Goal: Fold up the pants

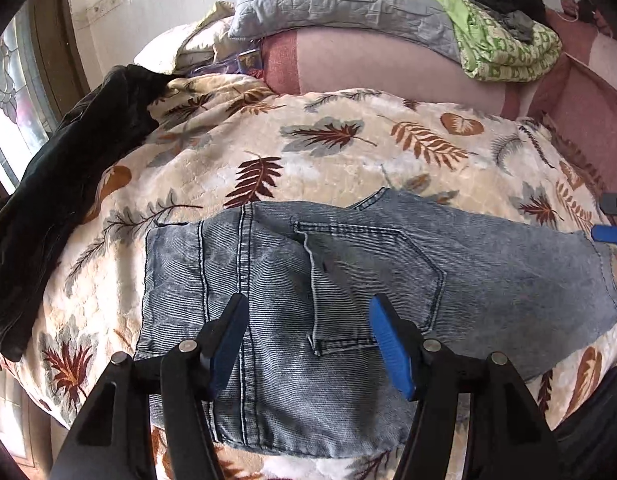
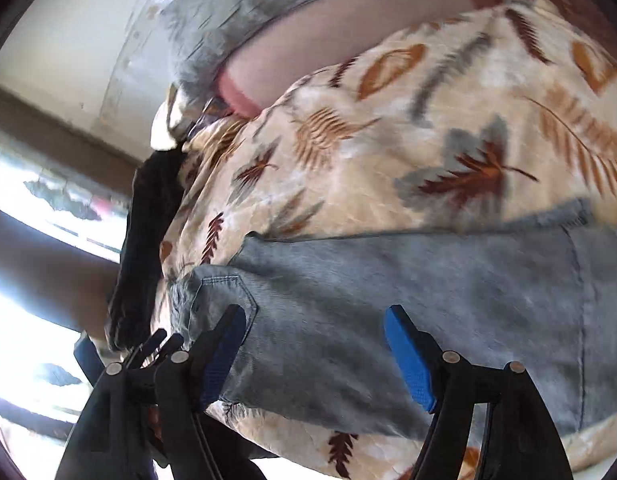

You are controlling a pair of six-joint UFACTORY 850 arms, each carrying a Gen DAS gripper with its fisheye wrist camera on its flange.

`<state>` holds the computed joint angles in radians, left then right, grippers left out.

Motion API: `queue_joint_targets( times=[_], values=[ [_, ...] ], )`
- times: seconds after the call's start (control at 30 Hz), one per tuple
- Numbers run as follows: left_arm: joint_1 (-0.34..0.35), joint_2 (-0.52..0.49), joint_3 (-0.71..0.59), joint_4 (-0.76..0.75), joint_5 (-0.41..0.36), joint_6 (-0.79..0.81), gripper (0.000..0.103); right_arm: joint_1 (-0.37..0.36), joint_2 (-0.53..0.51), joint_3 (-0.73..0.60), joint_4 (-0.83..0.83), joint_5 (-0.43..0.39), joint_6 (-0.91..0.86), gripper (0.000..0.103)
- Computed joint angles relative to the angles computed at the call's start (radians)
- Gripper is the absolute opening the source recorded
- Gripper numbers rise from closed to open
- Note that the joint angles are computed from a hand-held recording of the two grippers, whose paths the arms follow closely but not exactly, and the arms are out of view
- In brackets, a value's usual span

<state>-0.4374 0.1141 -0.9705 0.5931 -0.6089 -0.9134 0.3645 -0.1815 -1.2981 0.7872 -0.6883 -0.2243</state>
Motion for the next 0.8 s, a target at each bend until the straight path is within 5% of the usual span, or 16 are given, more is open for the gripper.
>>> queue_joint_targets(
  times=[0.13, 0.2, 0.3, 0.4, 0.47, 0.57, 0.8],
  values=[
    [0.059, -0.017, 0.059, -0.096, 0.051, -0.007, 0.064, 0.128, -0.262, -0.362, -0.25, -0.119, 0.057, 0.073],
    [0.061, 0.014, 0.113, -0.021, 0.127, -0.097, 0.066, 0.175, -0.403, -0.549, -0.398, -0.188, 0.135, 0.061],
    [0.032, 0.018, 0.14, 0.151, 0.129, -0.23, 0.071, 0.213, -0.603, -0.806, -0.513, -0.329, 0.187, 0.048],
    [0.038, 0.031, 0.157, 0.163, 0.159, -0.242, 0.072, 0.235, -0.748, -0.999, -0.569, -0.436, 0.19, 0.047],
    [0.047, 0.037, 0.163, 0.142, 0.178, -0.216, 0.072, 0.248, -0.819, -1.1, -0.59, -0.505, 0.176, 0.035],
    [0.055, 0.04, 0.164, 0.126, 0.19, -0.196, 0.072, 0.269, -0.845, -1.138, -0.666, -0.539, 0.151, 0.002],
    [0.057, 0.037, 0.162, 0.116, 0.196, -0.191, 0.074, 0.293, -0.698, -0.92, -0.877, -0.301, 0.209, 0.002]
  ],
)
